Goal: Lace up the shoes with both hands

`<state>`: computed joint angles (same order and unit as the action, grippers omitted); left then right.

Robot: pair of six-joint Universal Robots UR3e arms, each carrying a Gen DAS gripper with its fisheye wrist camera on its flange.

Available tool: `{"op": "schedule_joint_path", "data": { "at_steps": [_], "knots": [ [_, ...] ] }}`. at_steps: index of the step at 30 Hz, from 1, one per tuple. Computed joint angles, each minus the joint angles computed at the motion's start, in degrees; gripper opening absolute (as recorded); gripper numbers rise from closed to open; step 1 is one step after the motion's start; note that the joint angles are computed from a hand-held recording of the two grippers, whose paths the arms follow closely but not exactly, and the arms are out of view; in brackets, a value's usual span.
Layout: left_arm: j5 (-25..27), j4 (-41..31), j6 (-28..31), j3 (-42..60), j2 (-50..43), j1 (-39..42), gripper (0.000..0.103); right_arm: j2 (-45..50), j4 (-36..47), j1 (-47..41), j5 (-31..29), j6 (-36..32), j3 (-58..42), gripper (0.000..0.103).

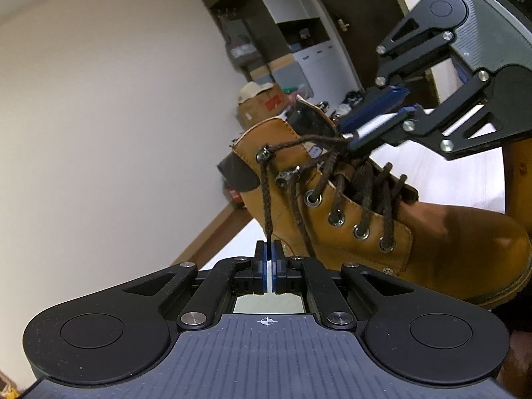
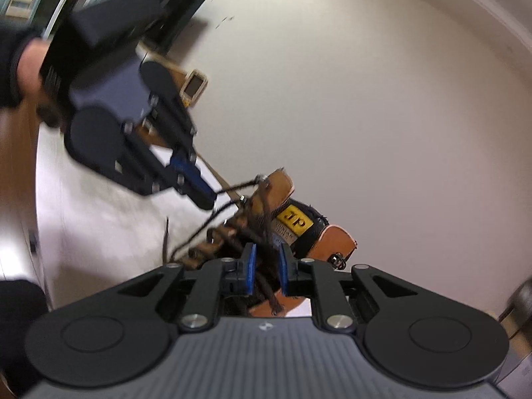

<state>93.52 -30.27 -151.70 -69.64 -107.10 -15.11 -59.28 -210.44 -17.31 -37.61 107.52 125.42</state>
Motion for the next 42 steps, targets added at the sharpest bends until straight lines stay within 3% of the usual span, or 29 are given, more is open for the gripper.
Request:
{"op": "schedule_joint_path", "data": {
  "at_steps": [3, 4, 7, 10, 17, 23, 35, 37, 39, 42],
  "knots": [
    [0.30, -0.57, -0.23, 0.79, -0.74, -0.20, 0.002, 2.13, -1.48, 2.23, -1.71, 1.35, -2.88, 0.011],
    [0.37, -0.78, -0.34, 1.08, -1.03, -0.26, 0.002, 1.42, 0.53, 2.10, -1.16, 2.02, -3.80, 0.003],
    [0.08, -0.53, -0.70, -0.01, -0.67, -0.07, 0.002, -1.24, 3.10, 0.69, 1.53, 3.77, -3.98, 0.003],
    [0.05, -1.00, -0.86, 0.38, -1.28, -0.18, 0.002, -0.37, -0.48, 1.46, 1.40, 6.78, -5.70, 0.003],
    [1.33, -3.91, -2.12, 5.47, -5.38, -1.10, 0.002, 8.42, -4.54, 7.94, -4.04, 10.23, -16.06, 0.003],
    [2.96, -4.22, -2.95, 8.94, -8.70, -1.41, 0.002, 4.36, -1.49, 6.70, -3.59, 6.82, -11.29, 0.012],
    [6.16, -7.46, -4.21, 10.77, -10.90, -1.84, 0.007, -3.55, 9.75, 5.60, -1.65, 3.54, -5.05, 0.012],
    [3.92, -8.54, -4.05, 9.48, -9.91, -0.89, 0.007, -4.10, 10.61, 5.32, -1.43, 4.15, -4.88, 0.012],
    [-2.09, -10.78, -4.77, 10.98, -10.16, 0.71, 0.008, -4.83, 12.29, 4.98, -1.37, 4.85, -4.96, 0.012],
    [-7.70, -13.46, -6.23, 16.70, -13.62, 1.21, 0.018, -4.71, 13.10, 4.78, -1.43, 6.11, -5.73, 0.012]
  ]
}}
